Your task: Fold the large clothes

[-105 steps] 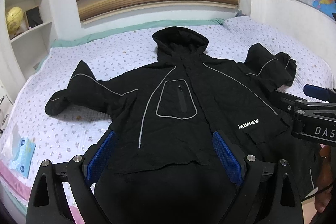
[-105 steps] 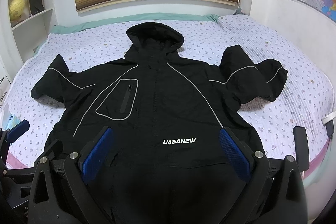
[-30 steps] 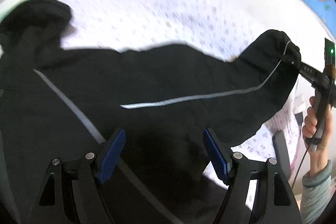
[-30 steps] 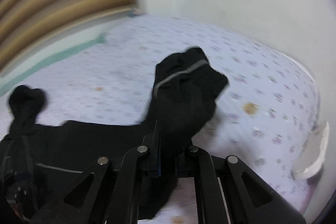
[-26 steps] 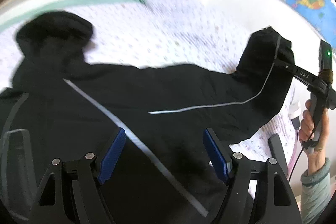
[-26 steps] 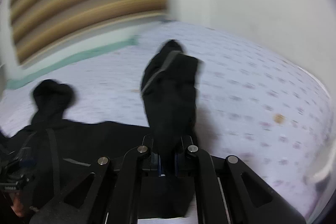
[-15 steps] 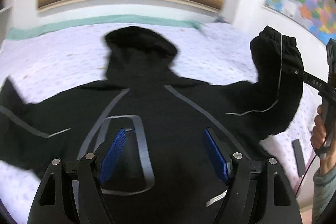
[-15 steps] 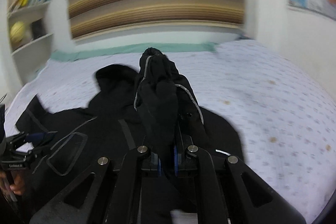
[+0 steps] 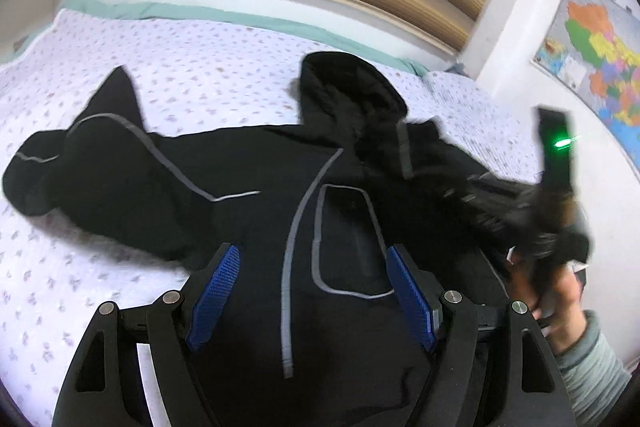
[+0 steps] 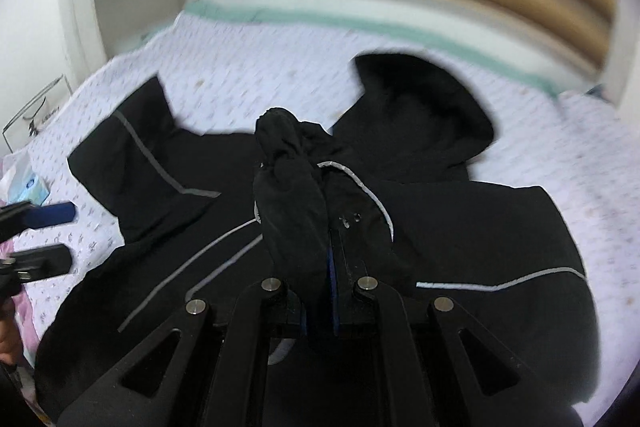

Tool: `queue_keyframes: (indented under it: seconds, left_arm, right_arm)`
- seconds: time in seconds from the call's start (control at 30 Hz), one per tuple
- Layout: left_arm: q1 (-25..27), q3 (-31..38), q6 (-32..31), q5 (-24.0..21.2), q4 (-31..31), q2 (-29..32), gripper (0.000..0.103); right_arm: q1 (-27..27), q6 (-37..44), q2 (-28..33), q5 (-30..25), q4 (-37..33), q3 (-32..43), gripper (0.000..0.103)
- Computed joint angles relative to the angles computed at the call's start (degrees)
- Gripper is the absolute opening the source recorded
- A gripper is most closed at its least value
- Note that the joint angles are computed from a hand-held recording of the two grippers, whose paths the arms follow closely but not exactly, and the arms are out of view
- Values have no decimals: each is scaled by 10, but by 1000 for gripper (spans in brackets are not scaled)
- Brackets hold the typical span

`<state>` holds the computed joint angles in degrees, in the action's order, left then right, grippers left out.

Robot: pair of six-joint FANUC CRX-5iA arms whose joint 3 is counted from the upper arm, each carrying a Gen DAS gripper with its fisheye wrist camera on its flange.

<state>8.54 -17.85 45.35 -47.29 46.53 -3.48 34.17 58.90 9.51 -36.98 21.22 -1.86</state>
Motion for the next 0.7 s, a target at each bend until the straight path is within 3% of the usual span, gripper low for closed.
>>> queue_keyframes:
  seconds: [0.17, 0.37, 0.47, 0.5, 0.57, 0.7]
  left_arm:
    - [22, 2, -2, -18, 3, 20, 77]
    - [25, 26, 1, -55, 14, 63, 77]
    - [23, 41, -6, -82, 39, 88, 77]
    - [22, 48, -8, -92, 47, 98, 77]
    - [16, 68, 5, -108, 47, 117, 77]
    - [-5, 124, 61, -124, 24, 170, 77]
  right_arm:
    - [10, 51, 90, -49, -100, 86, 10]
    - [14, 85, 136, -97, -140, 124, 19]
    - [1, 154, 112, -119, -211, 133, 50]
    - [-3, 168, 98, -113, -230, 126, 55]
    - [-9, 201, 47, -81, -260, 85, 56]
    - [-8, 138, -40, -23, -181, -13, 56]
